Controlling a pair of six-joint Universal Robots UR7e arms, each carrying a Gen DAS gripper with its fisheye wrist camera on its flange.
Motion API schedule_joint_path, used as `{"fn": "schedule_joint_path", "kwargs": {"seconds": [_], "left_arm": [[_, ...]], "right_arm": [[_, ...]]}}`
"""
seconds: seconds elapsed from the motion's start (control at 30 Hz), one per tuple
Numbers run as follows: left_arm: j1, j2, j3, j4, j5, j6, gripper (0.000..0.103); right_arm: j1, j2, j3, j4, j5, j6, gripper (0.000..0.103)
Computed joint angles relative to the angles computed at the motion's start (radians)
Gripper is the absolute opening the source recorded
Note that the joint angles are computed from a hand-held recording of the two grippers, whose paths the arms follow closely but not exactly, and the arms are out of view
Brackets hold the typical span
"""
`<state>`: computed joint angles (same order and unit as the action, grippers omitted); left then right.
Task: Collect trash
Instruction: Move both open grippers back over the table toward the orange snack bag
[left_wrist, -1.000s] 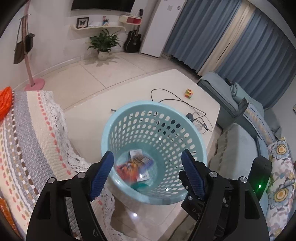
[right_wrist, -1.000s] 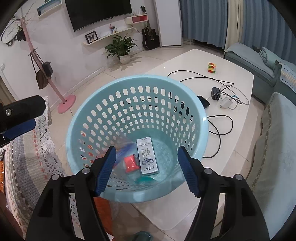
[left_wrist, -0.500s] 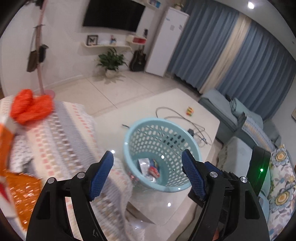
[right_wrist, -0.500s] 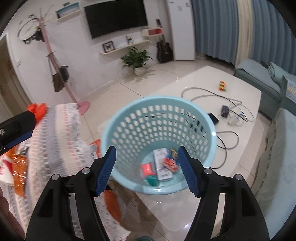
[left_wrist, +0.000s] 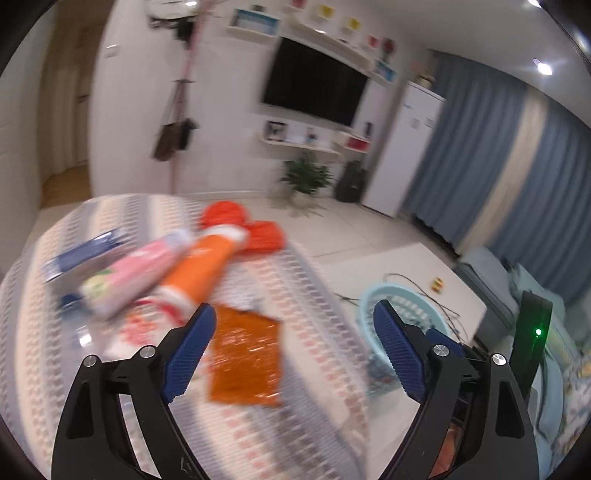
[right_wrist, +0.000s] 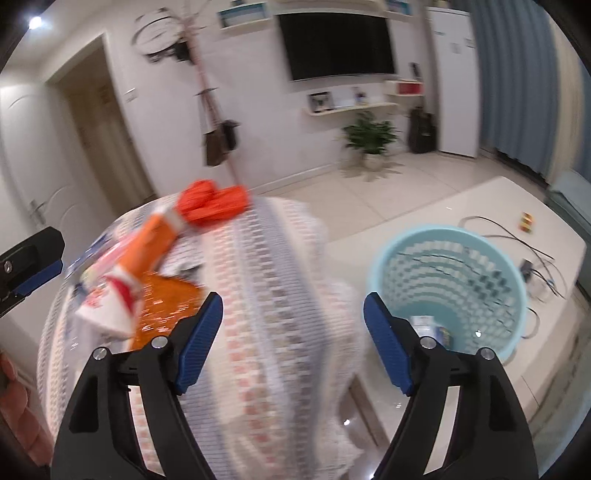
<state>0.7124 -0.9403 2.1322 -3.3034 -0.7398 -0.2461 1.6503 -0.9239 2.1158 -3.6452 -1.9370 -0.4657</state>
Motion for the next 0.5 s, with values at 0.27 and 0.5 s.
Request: {"fn": "schedule_joint_path", "kwargs": {"seconds": [0.27, 0.5], "left_arm": [[0.022, -0.2, 0.167, 0.041, 0.153, -0.153, 0.088], [0.115, -0.295, 0.219, 0.136, 0.169, -0.319, 0.088]], "right_arm": [[0.058, 0.084, -0.039, 0.087, 0.021, 0.01, 0.08], [0.087, 0.19, -0.139, 0.223, -0.017, 0.032, 0.081]]}}
